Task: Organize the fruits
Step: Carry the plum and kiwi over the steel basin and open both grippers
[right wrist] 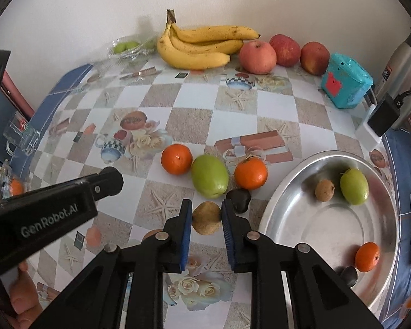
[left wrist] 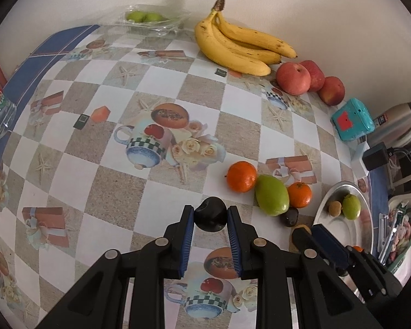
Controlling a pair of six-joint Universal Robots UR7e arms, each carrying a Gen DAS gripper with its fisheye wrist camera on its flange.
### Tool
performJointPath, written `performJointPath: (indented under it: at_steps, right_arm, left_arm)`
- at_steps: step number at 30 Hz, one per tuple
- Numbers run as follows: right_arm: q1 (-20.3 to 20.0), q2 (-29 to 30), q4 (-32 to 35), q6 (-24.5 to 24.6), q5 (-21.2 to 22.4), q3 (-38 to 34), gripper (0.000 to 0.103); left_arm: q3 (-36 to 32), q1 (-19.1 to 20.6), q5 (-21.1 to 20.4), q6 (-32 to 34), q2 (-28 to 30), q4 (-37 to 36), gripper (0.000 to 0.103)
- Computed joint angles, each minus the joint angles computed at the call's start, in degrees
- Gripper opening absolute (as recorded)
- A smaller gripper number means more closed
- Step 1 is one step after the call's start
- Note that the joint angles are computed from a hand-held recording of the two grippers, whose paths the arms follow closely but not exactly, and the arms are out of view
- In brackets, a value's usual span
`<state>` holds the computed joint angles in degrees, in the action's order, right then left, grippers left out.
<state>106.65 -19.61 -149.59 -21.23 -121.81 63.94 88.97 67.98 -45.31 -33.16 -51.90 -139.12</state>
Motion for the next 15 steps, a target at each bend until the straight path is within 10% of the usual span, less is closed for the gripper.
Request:
performJointPath:
  at_steps: [15]
  right_arm:
    - [-3.85,-5.21,-5.38,5.30,-5.60,3.43,0.023]
  left_arm:
    - [-2.92,-3.31,-1.17,3.56,5.30,2.03,0.027]
